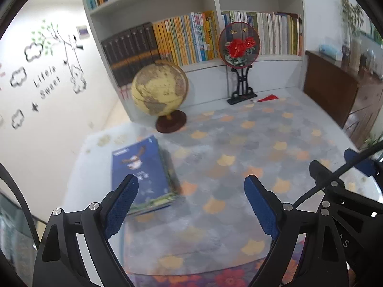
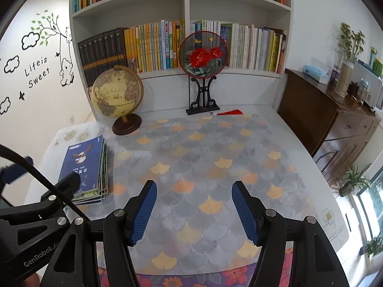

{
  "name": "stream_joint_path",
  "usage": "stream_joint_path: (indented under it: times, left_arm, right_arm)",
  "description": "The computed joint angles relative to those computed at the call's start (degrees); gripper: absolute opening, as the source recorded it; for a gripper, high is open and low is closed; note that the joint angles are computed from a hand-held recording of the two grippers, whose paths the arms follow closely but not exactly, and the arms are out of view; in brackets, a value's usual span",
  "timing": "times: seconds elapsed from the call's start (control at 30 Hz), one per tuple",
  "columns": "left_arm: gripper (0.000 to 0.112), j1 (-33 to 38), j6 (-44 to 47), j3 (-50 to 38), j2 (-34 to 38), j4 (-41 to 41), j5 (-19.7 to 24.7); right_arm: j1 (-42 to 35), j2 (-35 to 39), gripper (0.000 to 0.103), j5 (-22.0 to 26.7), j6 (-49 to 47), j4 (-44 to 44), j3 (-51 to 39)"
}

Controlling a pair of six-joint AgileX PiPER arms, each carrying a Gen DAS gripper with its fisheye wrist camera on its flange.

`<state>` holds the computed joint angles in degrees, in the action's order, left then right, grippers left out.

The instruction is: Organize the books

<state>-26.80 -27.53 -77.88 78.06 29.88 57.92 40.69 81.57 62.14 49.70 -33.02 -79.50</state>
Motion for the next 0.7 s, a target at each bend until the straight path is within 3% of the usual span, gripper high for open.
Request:
stream_joint_path:
  times: [0.33, 0.7]
  left_arm:
    - [0.090, 0.1, -0.6, -6.3, 6.9, 8.6, 1.5]
    - [0.090, 6.5, 9.8, -12.1, 12.4, -4.7, -2.1]
  right_arm:
    - [-2.1, 7.0, 0.063, 0.2, -4.2, 0.6, -8.2]
    - [-6.0, 11.3, 0.063, 0.0, -6.3, 2.4, -13.2]
